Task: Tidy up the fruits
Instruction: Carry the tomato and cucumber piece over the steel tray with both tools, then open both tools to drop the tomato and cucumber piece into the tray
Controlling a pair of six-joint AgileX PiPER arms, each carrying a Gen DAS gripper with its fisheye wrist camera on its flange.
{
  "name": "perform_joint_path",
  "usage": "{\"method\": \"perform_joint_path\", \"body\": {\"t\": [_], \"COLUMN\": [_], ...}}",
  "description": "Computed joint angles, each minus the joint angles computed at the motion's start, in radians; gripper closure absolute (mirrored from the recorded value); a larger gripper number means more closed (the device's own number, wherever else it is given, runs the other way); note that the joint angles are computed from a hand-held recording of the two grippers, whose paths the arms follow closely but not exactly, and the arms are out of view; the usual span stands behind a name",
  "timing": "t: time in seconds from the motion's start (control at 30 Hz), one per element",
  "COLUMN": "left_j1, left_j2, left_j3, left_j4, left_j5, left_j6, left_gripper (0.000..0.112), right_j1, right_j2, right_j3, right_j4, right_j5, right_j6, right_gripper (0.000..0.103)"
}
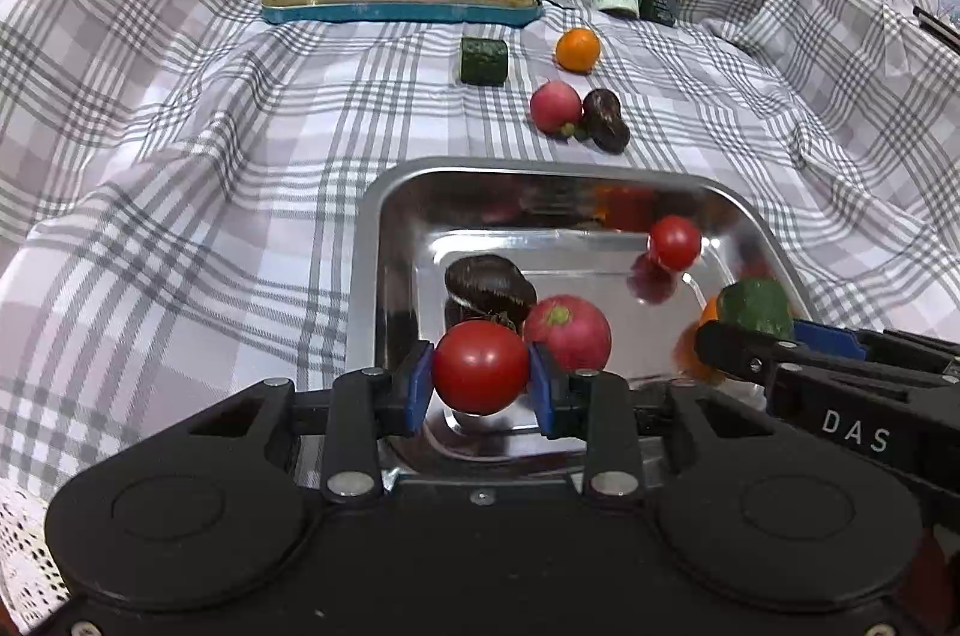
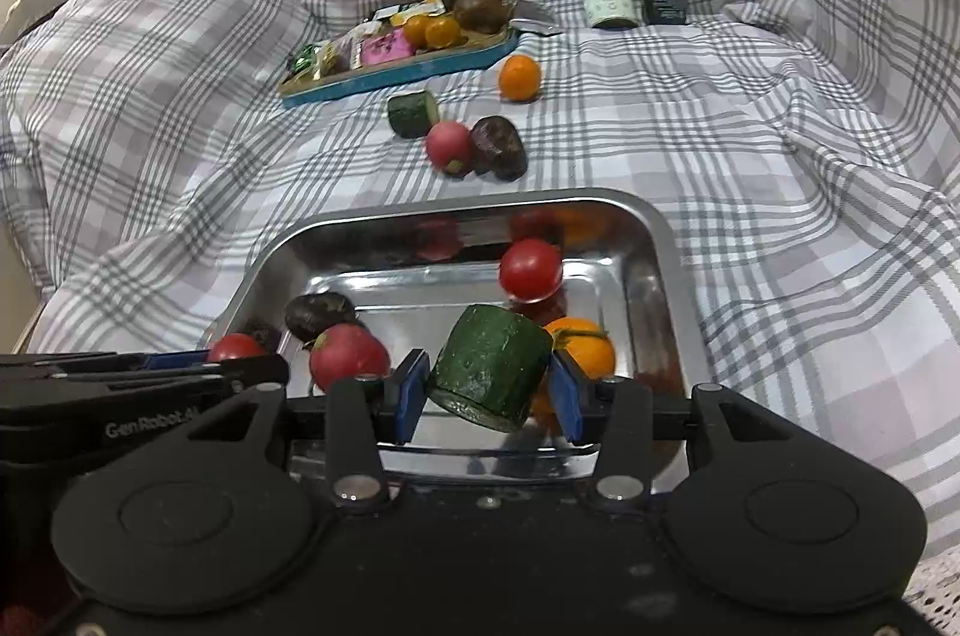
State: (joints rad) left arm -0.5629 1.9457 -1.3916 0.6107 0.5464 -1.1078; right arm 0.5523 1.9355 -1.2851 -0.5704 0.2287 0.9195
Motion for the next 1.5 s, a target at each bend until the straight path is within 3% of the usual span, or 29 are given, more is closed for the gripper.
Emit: {"method": "perform_joint_path", "body": {"t": [0.47, 0.63, 1.07, 1.5], "left_j1": [0.002, -0.005, -0.032, -0.003], "left_j2": [-0.015, -0.019, -0.028, 0.000], "left_j3": [0.042, 0.045, 0.029, -0.044], "left_j4": [0.053, 0.073, 0.162, 0.157], "left_j5": [-0.040, -0.035, 0.010, 0.024], "left_j6": [-0.079, -0.097, -0.156, -0.115], "left_gripper": [0.070, 0.070, 0.070, 0.070], "right_j1": [-0.002, 0.006, 0.006, -0.016], "right_j2": [0.015, 0.006, -0.012, 0.005], "right_j3": [-0.019, -0.009, 0.008, -0.034], "right_j4": [0.192, 0.094, 0.023, -0.046], "right_j5": [0.029, 0.021, 0.003, 0.003], "right_j6": [-0.211, -0.126, -0.051, 0.004], "right_gripper": [0.055, 0.055, 0.056, 0.056]}}
